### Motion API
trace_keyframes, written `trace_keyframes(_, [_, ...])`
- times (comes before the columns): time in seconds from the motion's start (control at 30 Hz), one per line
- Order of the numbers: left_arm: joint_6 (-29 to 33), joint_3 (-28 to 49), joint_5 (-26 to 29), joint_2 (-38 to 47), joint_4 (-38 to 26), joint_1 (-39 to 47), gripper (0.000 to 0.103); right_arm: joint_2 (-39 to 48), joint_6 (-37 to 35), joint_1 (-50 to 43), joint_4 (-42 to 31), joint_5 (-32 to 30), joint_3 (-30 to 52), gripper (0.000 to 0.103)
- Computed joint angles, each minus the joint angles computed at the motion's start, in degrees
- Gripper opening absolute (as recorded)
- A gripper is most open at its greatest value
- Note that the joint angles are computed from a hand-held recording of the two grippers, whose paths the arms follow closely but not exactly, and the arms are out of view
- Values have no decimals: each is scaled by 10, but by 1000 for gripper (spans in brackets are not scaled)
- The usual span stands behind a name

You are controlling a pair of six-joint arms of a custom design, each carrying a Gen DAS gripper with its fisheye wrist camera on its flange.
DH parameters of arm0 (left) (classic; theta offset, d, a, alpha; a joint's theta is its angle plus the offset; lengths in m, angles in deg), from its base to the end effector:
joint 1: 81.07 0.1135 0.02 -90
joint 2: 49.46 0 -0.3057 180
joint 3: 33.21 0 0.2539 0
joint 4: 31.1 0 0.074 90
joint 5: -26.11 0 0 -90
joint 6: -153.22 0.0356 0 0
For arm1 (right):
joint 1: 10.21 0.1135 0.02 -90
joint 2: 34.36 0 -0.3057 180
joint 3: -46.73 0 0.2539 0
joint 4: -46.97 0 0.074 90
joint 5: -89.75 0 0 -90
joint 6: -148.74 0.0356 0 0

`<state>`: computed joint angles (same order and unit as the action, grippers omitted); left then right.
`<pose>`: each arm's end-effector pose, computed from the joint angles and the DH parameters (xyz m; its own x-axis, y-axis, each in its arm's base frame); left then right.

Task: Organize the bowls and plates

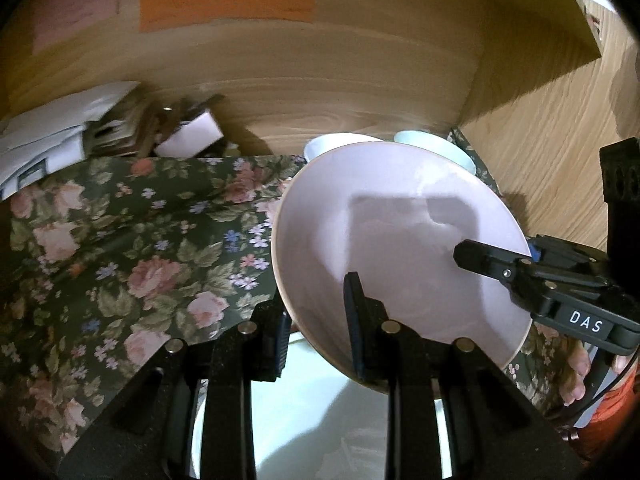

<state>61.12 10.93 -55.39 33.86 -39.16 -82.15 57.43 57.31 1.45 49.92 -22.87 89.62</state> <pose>0.2553 -0.0101 0.1765 -0.7379 -0.0223 -0.6745 0.0920 0.9868 -0.1333 0.2624 0.0681 0.1509 -0.6925 -0.1664 -0.7020 -0.4659 0.8461 0.2590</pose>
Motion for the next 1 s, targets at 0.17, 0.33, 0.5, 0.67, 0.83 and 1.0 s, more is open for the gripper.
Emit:
trace_keyframes(0.17, [8, -28, 8, -48, -8, 31, 25, -12, 7, 31, 2, 8, -4, 30])
trace_keyframes(0.33, [19, -55, 25, -93, -16, 72, 25, -22, 19, 69, 6, 23, -9, 30])
trace_keyframes(0.5, [38, -79, 47, -131, -25, 121, 25, -24, 31, 112, 9, 40, -8, 30])
trace_keyframes(0.67, [62, -97, 77, -166, -40, 181, 25, -19, 45, 158, 13, 57, -2, 30])
trace_keyframes(0.83, [94, -110, 111, -189, -58, 254, 25, -12, 53, 200, 12, 72, 8, 30])
trace_keyframes(1.0, [129, -117, 154, -207, -82, 332, 25, 0, 61, 241, 11, 86, 20, 30])
